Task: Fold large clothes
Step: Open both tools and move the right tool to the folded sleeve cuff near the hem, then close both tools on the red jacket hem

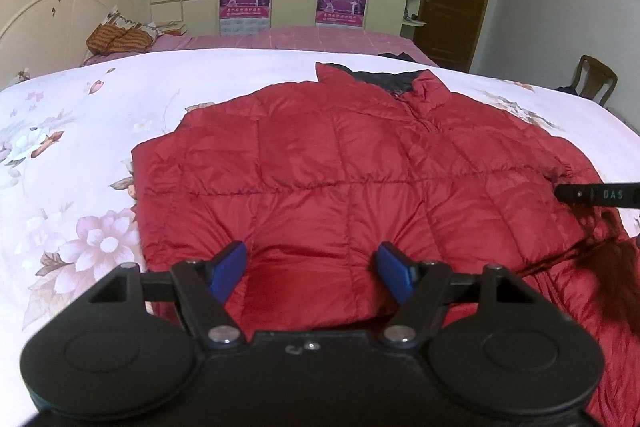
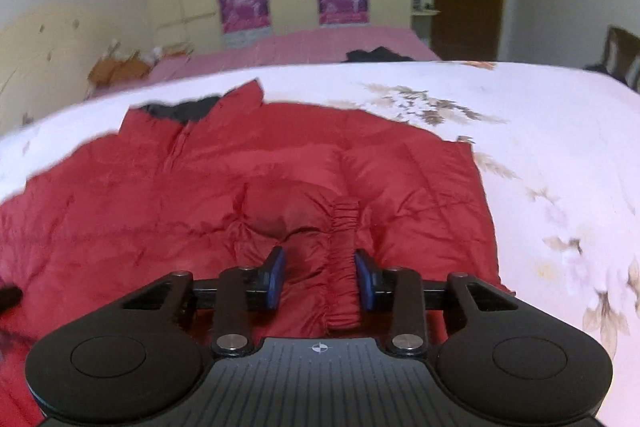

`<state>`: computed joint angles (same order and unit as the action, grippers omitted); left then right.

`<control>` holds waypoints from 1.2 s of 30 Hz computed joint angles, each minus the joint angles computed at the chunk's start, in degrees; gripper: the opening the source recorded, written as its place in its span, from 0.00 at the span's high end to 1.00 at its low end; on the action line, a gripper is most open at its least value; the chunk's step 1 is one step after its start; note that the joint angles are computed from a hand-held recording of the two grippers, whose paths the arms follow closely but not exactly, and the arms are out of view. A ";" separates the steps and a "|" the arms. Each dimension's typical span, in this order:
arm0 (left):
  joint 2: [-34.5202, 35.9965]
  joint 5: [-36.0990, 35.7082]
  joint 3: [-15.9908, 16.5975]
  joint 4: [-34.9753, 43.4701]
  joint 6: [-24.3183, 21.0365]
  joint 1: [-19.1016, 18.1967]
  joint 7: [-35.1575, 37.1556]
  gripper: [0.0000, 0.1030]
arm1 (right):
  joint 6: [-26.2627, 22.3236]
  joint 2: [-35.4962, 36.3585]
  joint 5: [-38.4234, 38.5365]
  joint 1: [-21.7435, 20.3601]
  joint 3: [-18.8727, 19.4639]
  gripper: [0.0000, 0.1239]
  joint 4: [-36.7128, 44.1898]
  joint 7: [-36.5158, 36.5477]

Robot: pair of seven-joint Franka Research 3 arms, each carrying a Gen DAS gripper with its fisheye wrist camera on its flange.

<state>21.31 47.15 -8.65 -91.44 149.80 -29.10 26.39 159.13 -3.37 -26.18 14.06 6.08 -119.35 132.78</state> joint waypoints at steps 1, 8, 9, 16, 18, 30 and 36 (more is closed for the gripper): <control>-0.03 -0.11 -0.05 -0.06 -0.16 0.00 0.09 0.29 | 0.14 0.10 0.32 -0.01 -0.11 0.70 -0.32 -0.61; -1.43 -0.45 -0.34 -0.88 -2.53 -0.33 0.11 0.15 | -4.88 -1.20 1.59 0.66 -0.01 0.52 1.19 0.39; -2.45 0.24 -0.33 -2.00 -2.93 -0.50 -0.41 0.14 | -5.19 -2.58 1.25 0.44 0.26 0.39 0.23 2.07; -12.02 1.44 -3.81 -12.96 -7.74 0.34 -4.12 0.08 | 0.03 -16.95 13.79 1.23 -0.55 0.35 -14.32 -6.59; -14.61 0.61 -5.40 -15.70 -10.30 0.50 -5.48 0.10 | -0.69 -20.81 18.87 2.55 -1.73 0.43 -17.63 -9.92; -24.48 -1.15 -13.62 -24.44 -21.71 -1.64 -15.72 0.12 | -9.53 -46.13 33.71 2.51 -4.68 0.43 -34.22 -22.53; -31.97 -5.82 -15.16 -32.80 -17.97 -1.80 -24.08 0.16 | -18.75 -59.27 38.83 -0.37 -5.55 0.43 -40.38 -25.63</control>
<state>-10.66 41.33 -23.81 -124.24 131.83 -30.90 2.31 140.38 -62.64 12.65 13.69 0.52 -159.73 107.16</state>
